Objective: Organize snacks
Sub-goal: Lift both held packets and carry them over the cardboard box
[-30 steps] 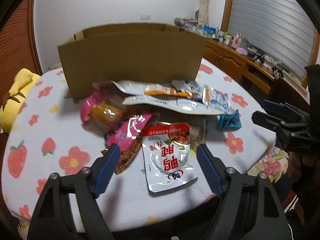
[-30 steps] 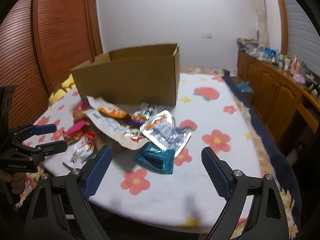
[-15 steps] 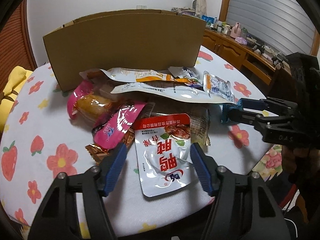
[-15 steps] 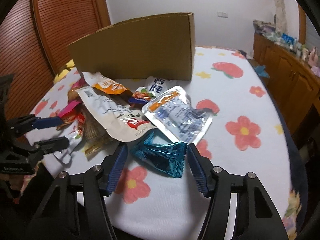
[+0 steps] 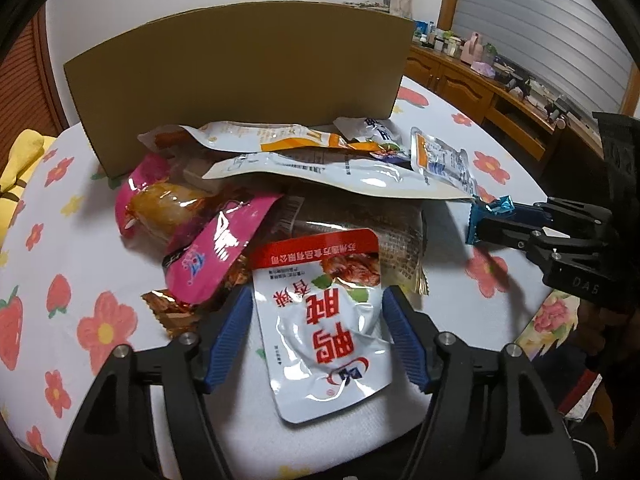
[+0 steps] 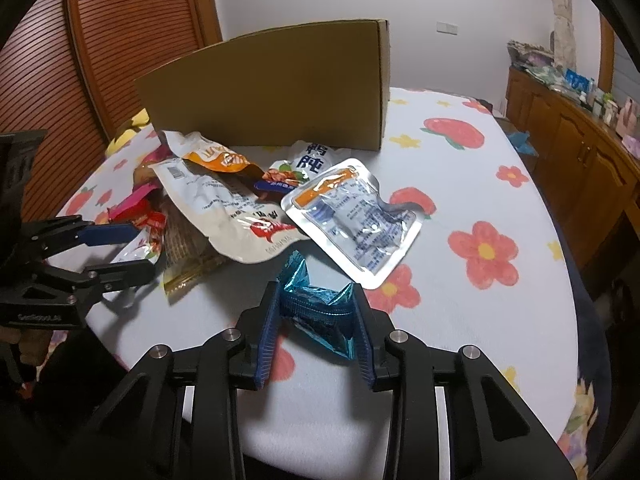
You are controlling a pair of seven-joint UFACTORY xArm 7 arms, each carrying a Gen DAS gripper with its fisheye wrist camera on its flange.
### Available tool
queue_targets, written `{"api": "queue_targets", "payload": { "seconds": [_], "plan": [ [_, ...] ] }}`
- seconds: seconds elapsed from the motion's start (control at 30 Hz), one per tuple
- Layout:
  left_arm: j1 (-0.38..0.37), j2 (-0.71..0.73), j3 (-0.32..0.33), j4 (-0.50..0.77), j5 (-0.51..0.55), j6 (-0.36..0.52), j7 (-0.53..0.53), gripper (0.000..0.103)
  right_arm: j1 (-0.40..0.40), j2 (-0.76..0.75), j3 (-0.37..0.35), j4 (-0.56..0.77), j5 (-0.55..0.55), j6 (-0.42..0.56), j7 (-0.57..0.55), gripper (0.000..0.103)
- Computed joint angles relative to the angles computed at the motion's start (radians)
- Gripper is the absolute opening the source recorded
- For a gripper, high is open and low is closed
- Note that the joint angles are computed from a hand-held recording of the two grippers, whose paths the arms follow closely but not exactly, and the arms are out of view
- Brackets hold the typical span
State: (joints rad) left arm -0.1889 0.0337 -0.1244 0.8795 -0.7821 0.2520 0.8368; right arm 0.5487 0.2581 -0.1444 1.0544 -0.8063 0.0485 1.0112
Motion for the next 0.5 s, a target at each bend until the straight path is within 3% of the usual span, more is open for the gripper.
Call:
{"api": "queue_targets", "payload": {
  "seconds": [0.2,0.5],
  "plan": [
    [-0.010,-0.008,-0.002,-0.032,0.068,-0.051,-0.017,0.067,0.037,-0.001,-0.045,-0.005,-0.047,-0.009,0.058,0.033],
    [-0.007,-0.020,0.006,-0.030,-0.035,-0.025,0.088,0.060,0.019,-0.002,-0.021,0.003,-0.110,0.000,0.120,0.033]
  ]
}}
